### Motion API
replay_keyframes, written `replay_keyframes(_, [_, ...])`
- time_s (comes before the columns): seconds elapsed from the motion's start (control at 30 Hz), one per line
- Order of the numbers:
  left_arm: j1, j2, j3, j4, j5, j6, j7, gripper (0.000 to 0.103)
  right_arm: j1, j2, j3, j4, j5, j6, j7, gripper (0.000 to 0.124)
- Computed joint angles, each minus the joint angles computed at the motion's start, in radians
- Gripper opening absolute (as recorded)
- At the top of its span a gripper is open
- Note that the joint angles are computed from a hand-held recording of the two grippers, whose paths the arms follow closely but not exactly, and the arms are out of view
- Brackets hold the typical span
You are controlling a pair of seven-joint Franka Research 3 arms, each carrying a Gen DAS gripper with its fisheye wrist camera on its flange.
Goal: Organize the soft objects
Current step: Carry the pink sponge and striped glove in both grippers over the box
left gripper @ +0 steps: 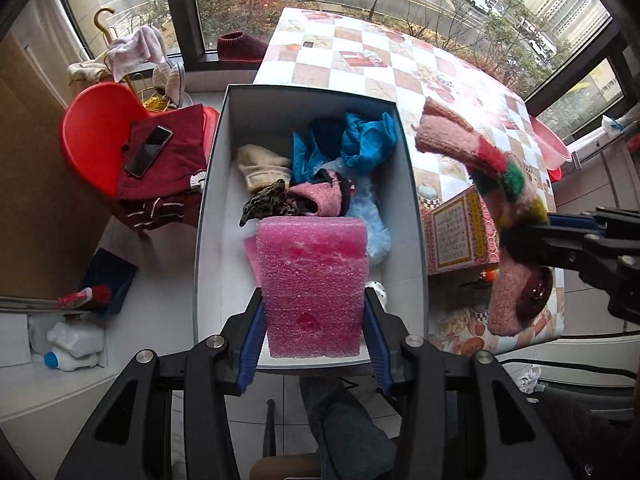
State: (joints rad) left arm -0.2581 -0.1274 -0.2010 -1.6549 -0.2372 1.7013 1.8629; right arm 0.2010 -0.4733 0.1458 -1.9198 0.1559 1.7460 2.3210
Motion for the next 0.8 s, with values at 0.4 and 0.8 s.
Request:
replay_keyframes(0.4, [0.015,0.008,0.001,-0.038,0.054,0.007,-0.053,0.049,0.027,0.1,-0.01,0.047,0.009,0.013,-0.064,0.025])
replay_keyframes(0.8, [0.01,0.027,-0.009,-0.047,0.085,0.005,-0.076,0.049,0.047,0.17,-0.021,0.072,0.012,0.026,-0.083,0.025])
